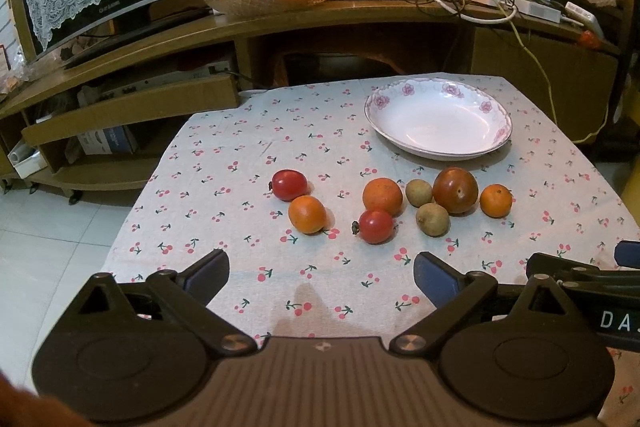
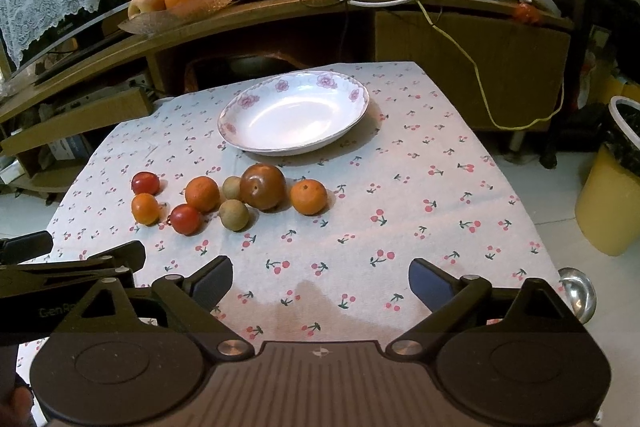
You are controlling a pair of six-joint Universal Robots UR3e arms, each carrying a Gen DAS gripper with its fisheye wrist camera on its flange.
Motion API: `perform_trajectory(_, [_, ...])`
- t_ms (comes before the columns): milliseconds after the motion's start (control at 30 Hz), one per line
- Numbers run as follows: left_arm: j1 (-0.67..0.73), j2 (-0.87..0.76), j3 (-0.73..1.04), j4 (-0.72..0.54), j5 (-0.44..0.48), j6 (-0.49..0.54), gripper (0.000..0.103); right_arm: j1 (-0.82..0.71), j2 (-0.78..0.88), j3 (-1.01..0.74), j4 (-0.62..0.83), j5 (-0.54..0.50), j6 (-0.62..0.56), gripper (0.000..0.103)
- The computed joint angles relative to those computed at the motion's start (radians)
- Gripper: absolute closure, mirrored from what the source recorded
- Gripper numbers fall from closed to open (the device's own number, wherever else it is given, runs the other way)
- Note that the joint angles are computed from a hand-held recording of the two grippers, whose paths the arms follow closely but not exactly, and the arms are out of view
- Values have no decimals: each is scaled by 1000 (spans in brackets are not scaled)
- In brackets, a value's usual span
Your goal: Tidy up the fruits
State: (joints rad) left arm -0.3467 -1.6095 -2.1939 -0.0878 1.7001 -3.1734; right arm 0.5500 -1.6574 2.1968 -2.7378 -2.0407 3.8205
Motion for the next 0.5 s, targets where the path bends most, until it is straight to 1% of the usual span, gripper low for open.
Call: perform_trajectory(500, [0, -4, -2, 7, 2, 3, 1, 3, 4, -7, 6, 13, 4, 10])
